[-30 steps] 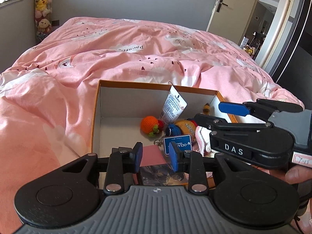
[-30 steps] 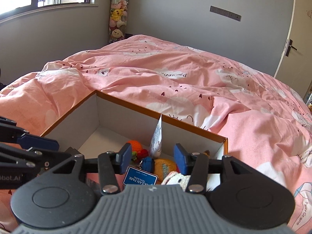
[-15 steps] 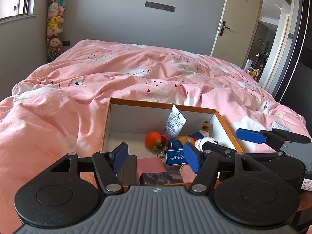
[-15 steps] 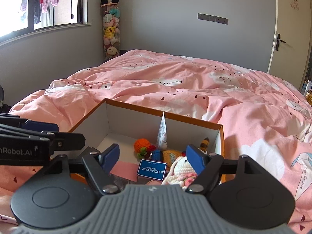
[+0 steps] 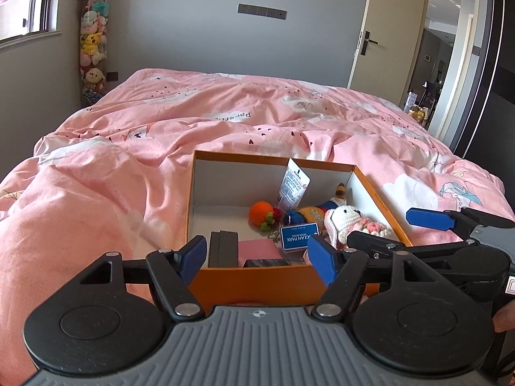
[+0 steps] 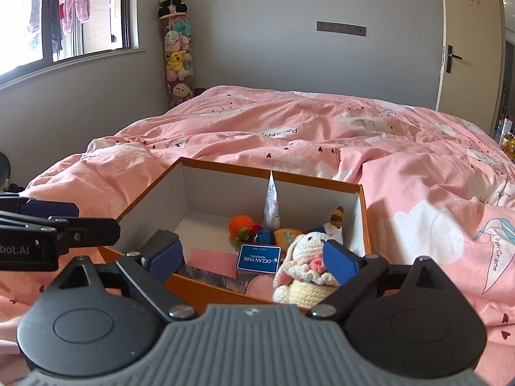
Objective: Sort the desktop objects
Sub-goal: 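Withdraw both tools from the orange box back to the remaining items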
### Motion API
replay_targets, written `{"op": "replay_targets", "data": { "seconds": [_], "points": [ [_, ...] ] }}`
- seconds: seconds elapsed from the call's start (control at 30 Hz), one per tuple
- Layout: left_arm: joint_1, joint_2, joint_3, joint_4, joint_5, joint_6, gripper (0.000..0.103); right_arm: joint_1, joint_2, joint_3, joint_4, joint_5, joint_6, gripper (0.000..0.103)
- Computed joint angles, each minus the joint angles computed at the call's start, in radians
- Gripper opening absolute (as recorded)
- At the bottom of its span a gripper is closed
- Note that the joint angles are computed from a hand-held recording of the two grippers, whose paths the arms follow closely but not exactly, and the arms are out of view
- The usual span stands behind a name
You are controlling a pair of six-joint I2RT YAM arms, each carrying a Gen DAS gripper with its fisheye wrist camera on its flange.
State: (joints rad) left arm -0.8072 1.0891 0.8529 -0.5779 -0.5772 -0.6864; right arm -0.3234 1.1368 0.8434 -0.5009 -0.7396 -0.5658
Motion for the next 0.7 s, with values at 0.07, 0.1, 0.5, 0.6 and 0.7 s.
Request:
{"op": "replay_targets", "data": {
  "seconds": [0.07, 0.1, 0.5, 0.6, 0.7],
  "points": [
    [-0.002, -0.014, -0.008, -0.032, 0.018, -0.025, 0.082, -0.01, -0.007, 0.002, -0.041, -0.013, -0.021, 0.095],
    [-0.003, -0.019, -0.012, -0.045, 0.026, -0.038, 0.082, -0.014, -0.008, 0.004, -0.065, -0.021, -0.036, 0.095],
    [0.002, -0.037, -0.039, -0.196, 0.147, -0.119, 0.082, -0.011, 0.018, 0.017, -0.275, 0.05, -0.176, 0.088],
    [0.016, -0.04, -0.048, -0.218, 0.183, -0.132, 0.082, 0.011, 0.042, 0.027, -0.325, 0.092, -0.198, 0.084],
    [0.02, -0.048, -0.059, -0.244, 0.201, -0.127, 0.082, 0.023, 0.071, 0.036, -0.36, 0.119, -0.199, 0.077]
  ]
}}
